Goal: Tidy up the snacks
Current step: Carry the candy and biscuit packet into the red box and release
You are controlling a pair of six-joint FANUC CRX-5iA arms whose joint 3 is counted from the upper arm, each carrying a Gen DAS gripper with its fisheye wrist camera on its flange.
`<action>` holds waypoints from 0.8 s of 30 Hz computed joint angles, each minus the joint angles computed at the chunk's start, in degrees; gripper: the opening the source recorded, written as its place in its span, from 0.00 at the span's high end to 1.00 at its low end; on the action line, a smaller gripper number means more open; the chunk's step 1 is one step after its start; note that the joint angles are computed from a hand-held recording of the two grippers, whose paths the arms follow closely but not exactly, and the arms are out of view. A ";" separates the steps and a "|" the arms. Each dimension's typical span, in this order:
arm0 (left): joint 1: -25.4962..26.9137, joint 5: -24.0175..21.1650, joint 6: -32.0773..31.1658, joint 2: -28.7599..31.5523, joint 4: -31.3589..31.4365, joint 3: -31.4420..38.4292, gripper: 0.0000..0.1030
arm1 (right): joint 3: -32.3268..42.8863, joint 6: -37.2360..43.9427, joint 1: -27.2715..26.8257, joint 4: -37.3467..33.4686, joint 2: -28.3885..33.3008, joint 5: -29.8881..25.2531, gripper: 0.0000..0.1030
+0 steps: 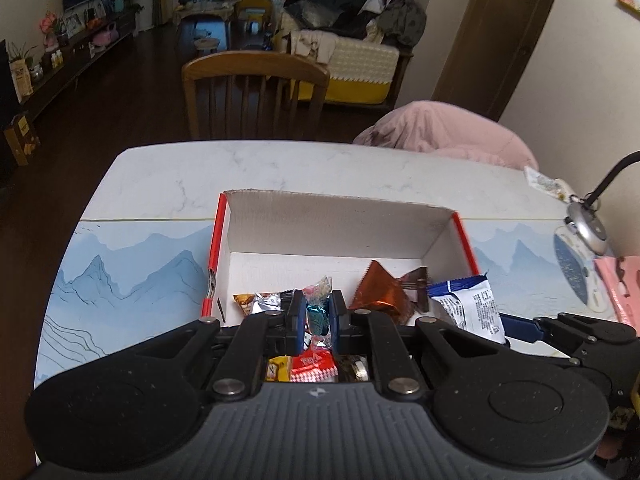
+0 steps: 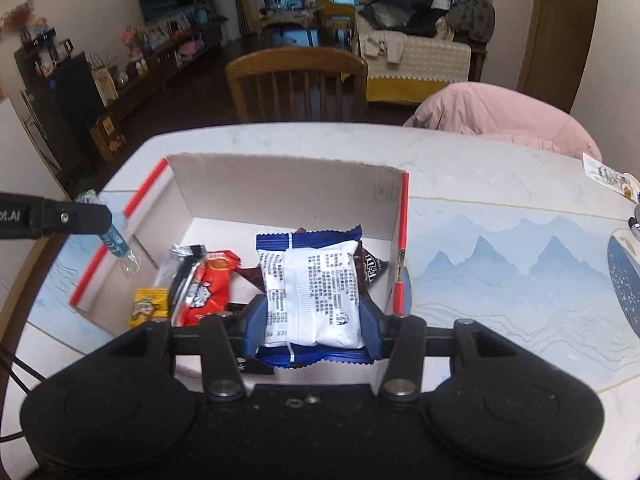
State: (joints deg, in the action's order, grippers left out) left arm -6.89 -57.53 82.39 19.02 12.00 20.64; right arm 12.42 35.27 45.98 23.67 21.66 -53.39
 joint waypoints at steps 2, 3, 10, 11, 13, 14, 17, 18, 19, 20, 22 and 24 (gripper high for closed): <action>-0.33 -1.22 0.93 2.10 -1.21 2.21 0.89 | 1.62 2.19 -0.65 -1.28 1.38 -0.77 0.54; -0.49 -1.81 1.54 3.06 -1.82 3.22 0.89 | 2.46 3.21 -0.84 -1.88 2.08 -1.30 0.54; -1.32 -4.73 4.10 7.74 -4.71 7.92 0.89 | 6.42 7.55 -2.11 -5.57 5.52 -3.11 0.54; -1.39 -5.15 4.22 8.25 -4.87 8.40 0.89 | 6.69 7.95 -2.21 -6.02 5.78 -3.16 0.54; -1.58 -6.06 4.38 9.21 -5.25 9.36 0.89 | 7.56 8.96 -2.45 -6.90 6.41 -3.59 0.54; -1.72 -6.53 4.40 9.59 -5.52 9.75 0.89 | 7.85 9.36 -2.53 -7.15 6.69 -3.73 0.54; -1.88 -7.61 3.86 10.69 -5.36 10.60 0.89 | 8.65 10.81 -2.82 -8.50 7.27 -4.12 0.54; -1.88 -8.03 3.53 11.10 -5.14 10.91 0.89 | 8.79 11.17 -2.88 -8.86 7.40 -4.20 0.54; -1.89 -8.56 3.29 11.52 -5.02 11.26 0.89 | 8.75 11.37 -2.86 -8.85 7.47 -4.11 0.54; -1.95 -9.00 3.18 11.85 -5.15 11.54 0.89 | 8.83 11.74 -2.90 -8.97 7.61 -3.99 0.54; -2.09 -9.71 3.04 12.42 -5.53 12.00 0.89 | 8.94 12.71 -2.82 -9.05 7.80 -3.76 0.53; -2.19 -10.35 3.26 12.86 -5.97 12.24 0.89 | 9.03 12.79 -2.51 -8.13 8.16 -3.92 0.52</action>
State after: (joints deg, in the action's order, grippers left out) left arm -9.08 -67.87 85.65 31.88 6.03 32.88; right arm 21.45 48.07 43.47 15.54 29.82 -57.31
